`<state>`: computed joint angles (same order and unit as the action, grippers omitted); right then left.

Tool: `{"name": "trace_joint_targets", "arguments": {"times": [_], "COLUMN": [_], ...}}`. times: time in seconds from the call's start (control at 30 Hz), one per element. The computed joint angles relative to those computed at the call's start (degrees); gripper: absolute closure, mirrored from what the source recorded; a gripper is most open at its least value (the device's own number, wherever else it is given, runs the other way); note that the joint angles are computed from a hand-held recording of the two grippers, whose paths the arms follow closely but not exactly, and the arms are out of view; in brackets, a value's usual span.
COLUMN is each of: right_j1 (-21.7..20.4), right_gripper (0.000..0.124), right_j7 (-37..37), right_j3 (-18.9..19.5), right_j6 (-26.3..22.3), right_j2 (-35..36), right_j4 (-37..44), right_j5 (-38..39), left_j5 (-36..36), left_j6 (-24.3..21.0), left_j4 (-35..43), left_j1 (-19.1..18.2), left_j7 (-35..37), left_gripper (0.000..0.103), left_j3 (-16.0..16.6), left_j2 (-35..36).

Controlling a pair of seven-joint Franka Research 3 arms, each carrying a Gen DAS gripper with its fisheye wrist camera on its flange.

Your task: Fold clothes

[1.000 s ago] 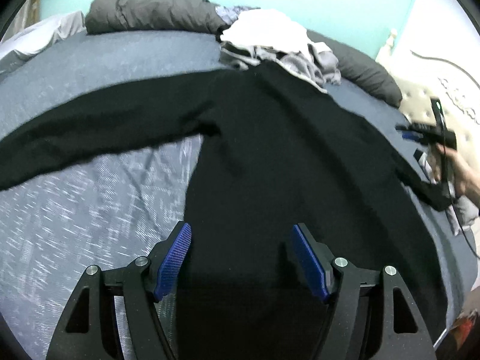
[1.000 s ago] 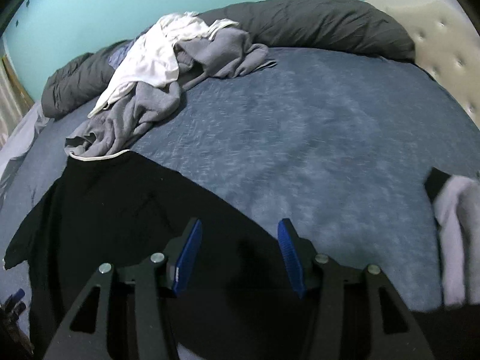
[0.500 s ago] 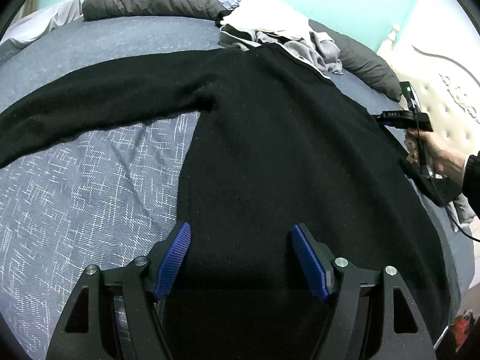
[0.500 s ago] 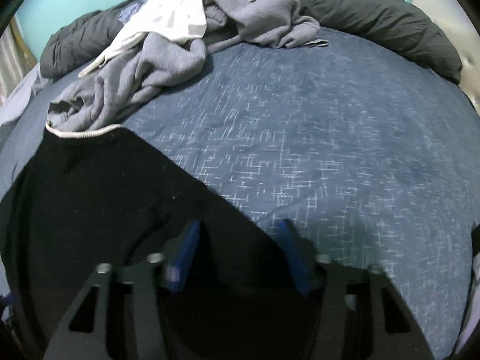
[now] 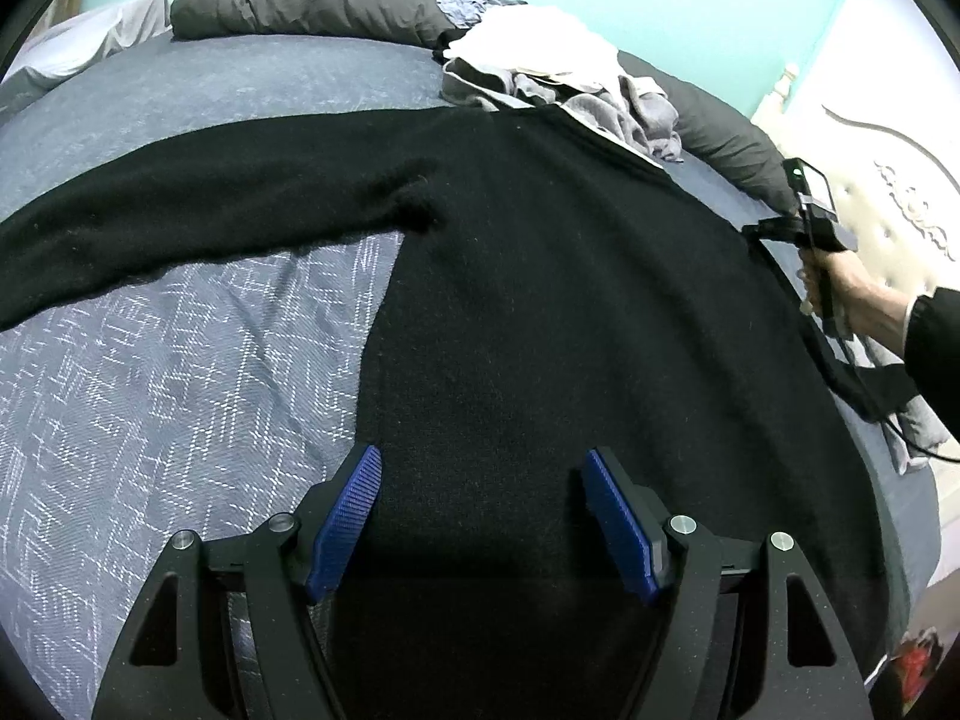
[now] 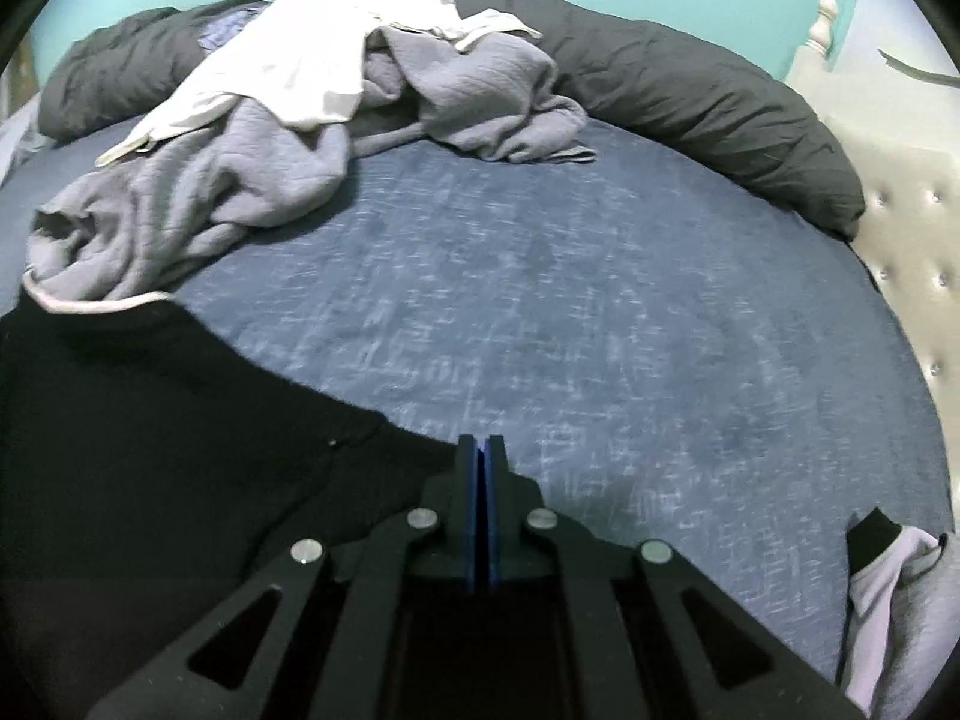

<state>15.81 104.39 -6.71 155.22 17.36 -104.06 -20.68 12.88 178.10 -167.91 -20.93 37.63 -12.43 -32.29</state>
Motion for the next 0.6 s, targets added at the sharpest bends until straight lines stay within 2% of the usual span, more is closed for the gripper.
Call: {"name": "trace_joint_targets", "arguments": {"times": [0.1, 0.23, 0.27, 0.33, 0.4, 0.43, 0.47, 0.57, 0.6], "right_j1": [0.62, -1.53, -2.02, -3.35, -5.89, -7.46, -8.21, -6.14, -5.25], "right_gripper": [0.123, 0.122, 0.121, 0.12, 0.099, 0.076, 0.069, 0.069, 0.069], "right_j7": [1.43, -1.94, -3.18, -4.88, -11.04, -15.52, -19.12, -21.63, -20.87], "right_j3": [-0.56, 1.53, 2.02, 3.09, 6.02, 8.0, 9.14, 7.51, 6.68], "right_j6": [-1.71, -2.66, -2.43, 1.59, 5.68, 7.36, 7.48, 1.39, 1.45], "right_j2": [2.1, 3.62, 3.57, 1.95, -0.3, -1.43, -2.05, -1.22, -1.09], "right_j4": [2.24, 3.15, 2.9, 0.38, -2.9, -4.46, -5.17, -3.56, -3.71], "right_j5": [-0.9, 5.32, 6.91, 11.13, 17.52, 21.66, 24.49, 24.52, 23.97], "left_j5": [-0.18, -0.7, -0.82, -0.94, -0.94, -0.85, -0.72, -0.11, -0.01], "left_j6": [-0.21, -0.07, -0.03, 0.21, 0.19, -0.02, -0.25, -0.18, 0.01], "left_j4": [0.02, 0.07, 0.04, -0.16, -0.13, -0.03, 0.07, 0.47, 0.46], "left_j1": [-0.8, -1.49, -1.61, -1.49, -1.12, -0.81, -0.49, 0.6, 0.62], "left_j7": [0.54, 1.05, 1.17, 1.2, 0.98, 0.8, 0.6, 0.1, 0.06], "left_gripper": [0.029, 0.029, 0.029, 0.029, 0.029, 0.029, 0.029, 0.029, 0.029], "left_j3": [0.94, 1.82, 1.96, 1.81, 1.24, 0.77, 0.31, -0.9, -0.8], "left_j2": [-0.09, 0.21, 0.22, 0.14, 0.13, 0.08, 0.01, 0.46, 0.58]}}
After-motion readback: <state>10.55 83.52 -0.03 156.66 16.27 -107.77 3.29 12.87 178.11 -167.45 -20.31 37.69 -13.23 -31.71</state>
